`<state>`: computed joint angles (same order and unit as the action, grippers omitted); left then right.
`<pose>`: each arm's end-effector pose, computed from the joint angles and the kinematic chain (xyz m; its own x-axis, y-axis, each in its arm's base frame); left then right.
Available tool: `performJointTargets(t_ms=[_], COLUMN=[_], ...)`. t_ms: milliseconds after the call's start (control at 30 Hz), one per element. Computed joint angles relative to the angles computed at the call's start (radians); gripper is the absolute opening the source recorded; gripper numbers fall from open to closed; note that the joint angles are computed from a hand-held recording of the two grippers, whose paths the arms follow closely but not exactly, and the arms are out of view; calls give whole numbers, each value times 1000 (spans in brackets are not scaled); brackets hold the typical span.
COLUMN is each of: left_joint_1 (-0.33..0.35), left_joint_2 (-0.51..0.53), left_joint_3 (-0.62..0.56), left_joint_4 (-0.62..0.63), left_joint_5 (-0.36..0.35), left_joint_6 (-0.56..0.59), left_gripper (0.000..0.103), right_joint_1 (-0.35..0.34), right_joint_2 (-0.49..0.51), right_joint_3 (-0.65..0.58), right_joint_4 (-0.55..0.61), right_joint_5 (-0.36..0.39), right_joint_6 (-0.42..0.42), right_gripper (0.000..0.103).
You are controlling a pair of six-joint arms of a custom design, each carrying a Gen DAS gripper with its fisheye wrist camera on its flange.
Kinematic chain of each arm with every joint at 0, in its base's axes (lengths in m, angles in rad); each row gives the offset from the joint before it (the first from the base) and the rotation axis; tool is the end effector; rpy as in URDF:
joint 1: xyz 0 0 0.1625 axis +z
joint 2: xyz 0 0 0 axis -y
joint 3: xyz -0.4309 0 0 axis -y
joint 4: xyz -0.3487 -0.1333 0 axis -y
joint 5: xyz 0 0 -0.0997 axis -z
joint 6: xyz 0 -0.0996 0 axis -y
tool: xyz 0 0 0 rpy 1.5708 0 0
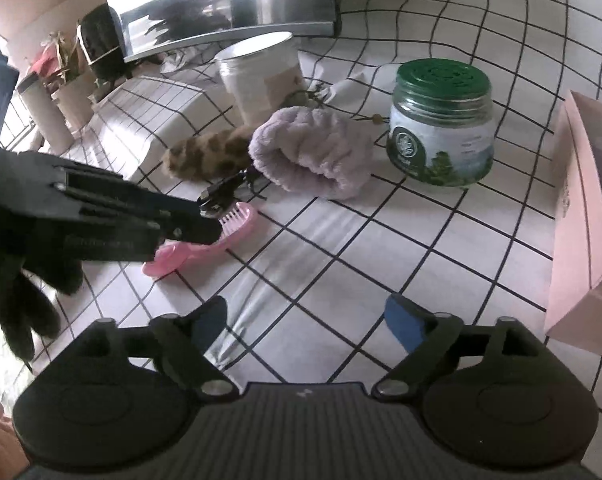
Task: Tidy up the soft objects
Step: 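Grasp the pink comb with the left tool and lift it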
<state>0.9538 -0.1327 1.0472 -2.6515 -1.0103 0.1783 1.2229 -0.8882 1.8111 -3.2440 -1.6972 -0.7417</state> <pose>-0.2833 -0.7212 -0.1235 -0.6287 0.5544 -0.5453 0.6931 0.7174 -0.0698 -0.0987 -0.6264 0.2145 -0.8345 -0.1556 0.5286 -0.4263 0.7901 -0.4405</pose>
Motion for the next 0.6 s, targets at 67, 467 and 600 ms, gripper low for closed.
performJointTargets(t_ms=[67, 467, 600], left_joint_1=[10, 4, 3], left_joint_2=[-1, 12, 8], left_joint_3=[-13, -24, 6], left_joint_4=[29, 61, 9], left_joint_5=[-38, -72, -79], left_joint_6=[-5, 83, 94], left_gripper=[30, 37, 34], right_joint_1=[1, 26, 27], right_joint_2=[1, 31, 29], right_joint_3=[-2, 23, 28], right_joint_4=[11, -64, -65], right_joint_5=[3, -79, -89], right_joint_6=[4, -130, -170], right_gripper=[98, 103, 102])
